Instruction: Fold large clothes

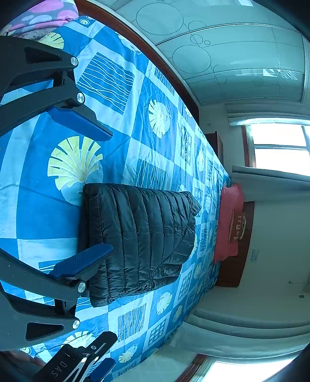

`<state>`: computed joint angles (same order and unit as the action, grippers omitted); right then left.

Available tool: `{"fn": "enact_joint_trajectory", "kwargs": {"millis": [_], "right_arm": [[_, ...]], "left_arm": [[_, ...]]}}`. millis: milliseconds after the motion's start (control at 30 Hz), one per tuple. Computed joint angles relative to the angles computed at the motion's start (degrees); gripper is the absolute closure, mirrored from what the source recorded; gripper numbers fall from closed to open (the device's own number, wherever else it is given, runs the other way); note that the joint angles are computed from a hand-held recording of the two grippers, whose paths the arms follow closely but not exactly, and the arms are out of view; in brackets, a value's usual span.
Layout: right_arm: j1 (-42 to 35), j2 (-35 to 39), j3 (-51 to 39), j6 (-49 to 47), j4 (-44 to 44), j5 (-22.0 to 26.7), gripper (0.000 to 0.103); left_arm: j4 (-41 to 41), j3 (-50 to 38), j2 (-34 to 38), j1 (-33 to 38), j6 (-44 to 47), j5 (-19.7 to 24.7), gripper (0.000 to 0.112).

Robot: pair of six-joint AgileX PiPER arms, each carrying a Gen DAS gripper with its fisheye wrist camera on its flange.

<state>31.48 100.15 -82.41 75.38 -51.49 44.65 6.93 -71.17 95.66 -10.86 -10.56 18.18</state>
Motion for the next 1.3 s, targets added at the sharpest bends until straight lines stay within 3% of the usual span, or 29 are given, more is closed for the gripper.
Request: {"fn": "enact_joint_trajectory", "kwargs": {"millis": [1300], "right_arm": [[1.03,0.22,-0.02,0.8,-0.94,0.29,0.012]], "left_arm": [[-0.71,0.91,-0.81,-0.46,0.87,-0.41,0.026]]}}
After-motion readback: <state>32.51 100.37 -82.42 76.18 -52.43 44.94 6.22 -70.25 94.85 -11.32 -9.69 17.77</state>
